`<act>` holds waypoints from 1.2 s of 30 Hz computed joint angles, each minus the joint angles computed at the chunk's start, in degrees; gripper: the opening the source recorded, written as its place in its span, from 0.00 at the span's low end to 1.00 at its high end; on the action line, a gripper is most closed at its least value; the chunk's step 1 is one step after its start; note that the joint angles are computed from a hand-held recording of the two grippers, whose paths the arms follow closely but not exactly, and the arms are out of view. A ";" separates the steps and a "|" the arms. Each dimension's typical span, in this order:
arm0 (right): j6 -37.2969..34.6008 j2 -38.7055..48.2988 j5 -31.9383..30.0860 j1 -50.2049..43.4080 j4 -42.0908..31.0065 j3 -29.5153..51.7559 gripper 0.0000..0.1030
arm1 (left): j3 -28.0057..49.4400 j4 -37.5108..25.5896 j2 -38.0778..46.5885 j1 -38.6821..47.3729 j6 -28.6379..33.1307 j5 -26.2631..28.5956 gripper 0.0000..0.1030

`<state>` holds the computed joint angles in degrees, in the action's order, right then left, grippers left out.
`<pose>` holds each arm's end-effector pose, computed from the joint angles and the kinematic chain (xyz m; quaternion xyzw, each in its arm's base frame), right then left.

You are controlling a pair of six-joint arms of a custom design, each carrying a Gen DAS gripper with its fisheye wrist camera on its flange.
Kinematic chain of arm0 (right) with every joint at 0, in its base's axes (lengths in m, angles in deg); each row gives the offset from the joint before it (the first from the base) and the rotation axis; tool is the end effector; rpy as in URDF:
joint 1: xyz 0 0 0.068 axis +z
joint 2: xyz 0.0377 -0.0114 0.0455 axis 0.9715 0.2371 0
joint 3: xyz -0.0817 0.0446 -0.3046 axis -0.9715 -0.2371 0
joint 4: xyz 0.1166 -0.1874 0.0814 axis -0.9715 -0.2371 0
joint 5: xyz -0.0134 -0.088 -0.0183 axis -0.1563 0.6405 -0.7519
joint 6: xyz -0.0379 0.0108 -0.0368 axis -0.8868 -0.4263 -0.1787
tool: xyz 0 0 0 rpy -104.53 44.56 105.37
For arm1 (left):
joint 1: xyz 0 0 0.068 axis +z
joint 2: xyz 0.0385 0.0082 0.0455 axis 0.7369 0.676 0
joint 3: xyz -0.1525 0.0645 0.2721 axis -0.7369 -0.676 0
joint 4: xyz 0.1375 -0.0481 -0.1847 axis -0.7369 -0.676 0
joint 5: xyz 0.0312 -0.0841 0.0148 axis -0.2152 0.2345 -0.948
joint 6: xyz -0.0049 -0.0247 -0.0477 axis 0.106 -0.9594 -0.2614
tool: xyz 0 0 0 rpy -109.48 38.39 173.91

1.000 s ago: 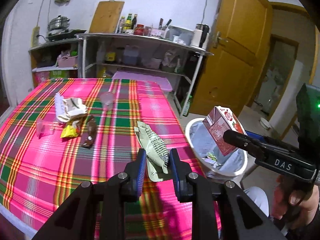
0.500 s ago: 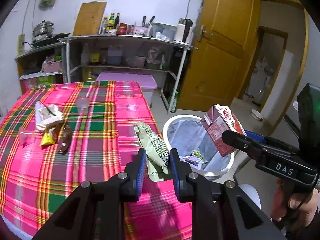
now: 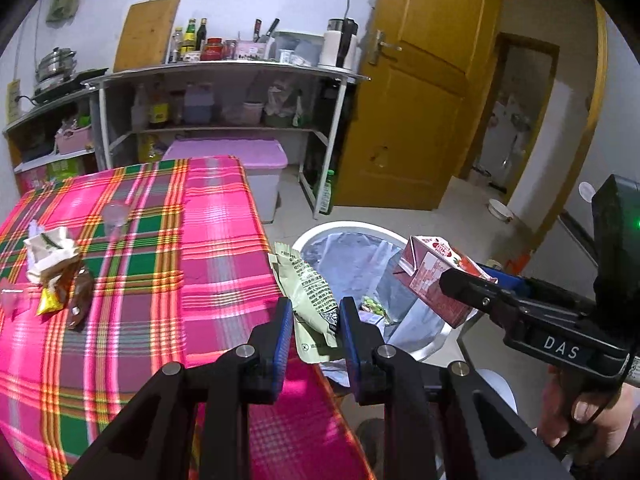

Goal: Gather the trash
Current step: 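Carry the wrapper and juice carton with both grippers over the trash bin, then open both grippers to drop the wrapper and carton into the bin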

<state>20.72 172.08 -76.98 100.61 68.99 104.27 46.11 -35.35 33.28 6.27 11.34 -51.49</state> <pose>0.2531 0.1163 0.1899 -0.0728 0.9034 0.1669 0.3882 0.2259 -0.1839 0.2010 0.0455 0.9015 -0.1230 0.4125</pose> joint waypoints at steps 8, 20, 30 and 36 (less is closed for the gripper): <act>-0.60 4.74 -2.55 -4.20 1.66 0.14 0.53 | 5.40 0.01 7.09 1.13 1.52 3.44 0.24; -1.41 12.68 -4.71 -7.50 0.75 3.89 0.53 | 13.67 -2.38 17.26 2.97 3.24 9.25 0.24; -3.17 18.69 -5.98 -8.77 -2.12 7.36 0.53 | 19.53 -5.74 23.33 4.76 4.26 13.67 0.27; -3.25 19.04 -6.14 -8.86 -1.32 6.88 0.54 | 21.14 -7.09 24.87 5.51 3.92 14.69 0.28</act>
<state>17.47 191.12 -83.12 91.74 67.67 111.15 67.25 -42.44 58.15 11.78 15.26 -36.79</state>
